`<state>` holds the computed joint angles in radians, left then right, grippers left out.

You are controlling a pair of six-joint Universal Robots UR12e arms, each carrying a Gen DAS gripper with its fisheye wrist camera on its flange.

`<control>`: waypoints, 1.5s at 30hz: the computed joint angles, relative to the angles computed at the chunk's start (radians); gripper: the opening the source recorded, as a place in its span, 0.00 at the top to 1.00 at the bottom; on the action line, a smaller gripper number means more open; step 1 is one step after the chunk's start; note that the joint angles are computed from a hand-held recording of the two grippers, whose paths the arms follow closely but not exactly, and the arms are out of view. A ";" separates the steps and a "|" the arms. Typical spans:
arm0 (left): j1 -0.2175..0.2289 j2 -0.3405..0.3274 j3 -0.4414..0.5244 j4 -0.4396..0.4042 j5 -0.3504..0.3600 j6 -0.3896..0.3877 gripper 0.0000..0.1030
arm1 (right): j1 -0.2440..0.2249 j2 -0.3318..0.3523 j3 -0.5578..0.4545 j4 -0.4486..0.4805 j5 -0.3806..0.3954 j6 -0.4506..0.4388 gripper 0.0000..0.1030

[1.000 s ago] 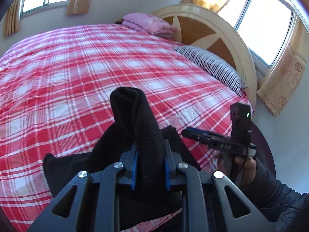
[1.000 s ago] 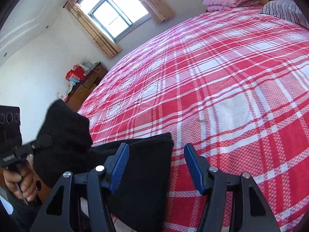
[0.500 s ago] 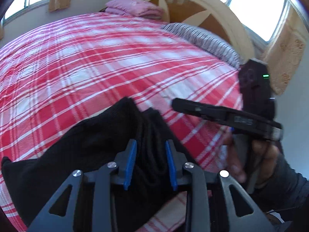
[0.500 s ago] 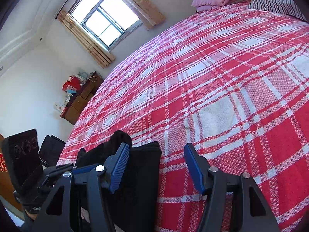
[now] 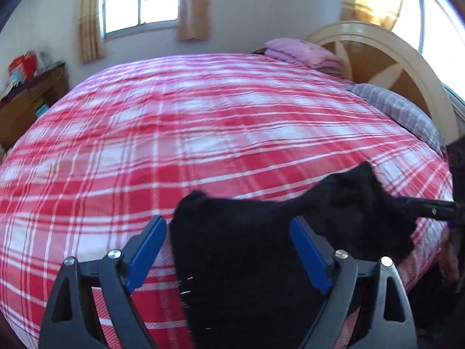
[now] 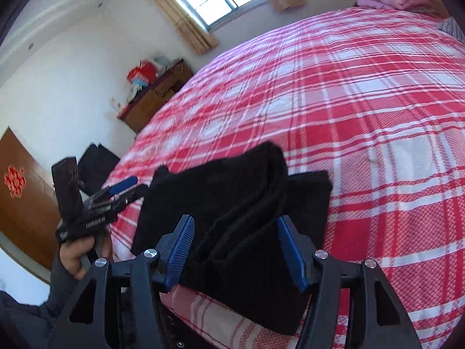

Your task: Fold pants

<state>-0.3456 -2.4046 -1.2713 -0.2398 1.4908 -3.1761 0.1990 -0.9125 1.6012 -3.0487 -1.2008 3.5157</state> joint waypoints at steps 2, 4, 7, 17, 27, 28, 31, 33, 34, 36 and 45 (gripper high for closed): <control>0.004 -0.005 0.001 -0.011 0.006 -0.021 0.13 | 0.002 0.001 -0.001 0.028 0.005 -0.020 0.42; 0.005 -0.007 -0.003 -0.011 0.002 -0.027 0.13 | 0.006 0.002 -0.003 0.037 0.001 -0.040 0.52; -0.001 -0.009 0.000 -0.013 0.002 -0.016 0.13 | 0.022 -0.007 -0.007 0.078 -0.061 -0.090 0.77; 0.002 -0.015 -0.007 0.009 -0.004 -0.009 0.07 | 0.012 -0.048 0.066 0.047 -0.077 -0.043 0.85; 0.003 -0.030 -0.001 -0.001 -0.008 -0.022 0.01 | -0.013 -0.053 0.081 0.081 -0.029 0.000 0.76; 0.002 -0.030 -0.001 -0.001 -0.006 -0.018 0.01 | -0.004 -0.059 0.079 0.082 -0.079 -0.017 0.72; -0.001 -0.030 -0.002 0.000 -0.006 -0.009 0.01 | 0.036 -0.075 0.068 0.034 -0.283 -0.073 0.50; -0.002 -0.031 -0.001 -0.003 -0.013 -0.005 0.01 | 0.040 -0.072 0.055 -0.012 -0.285 -0.087 0.49; -0.003 -0.031 0.000 -0.005 -0.013 -0.001 0.01 | 0.040 -0.064 0.043 -0.032 -0.259 -0.093 0.49; -0.006 -0.032 0.001 -0.008 -0.009 0.011 0.01 | 0.043 -0.044 0.015 -0.047 -0.229 -0.109 0.46; -0.007 -0.035 0.005 -0.018 -0.014 0.019 0.01 | 0.028 0.053 -0.105 0.114 -0.125 -0.091 0.46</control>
<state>-0.3522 -2.4395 -1.2660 -0.2575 1.4763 -3.1569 0.2272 -0.8599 1.4958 -2.9350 -1.3261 3.4245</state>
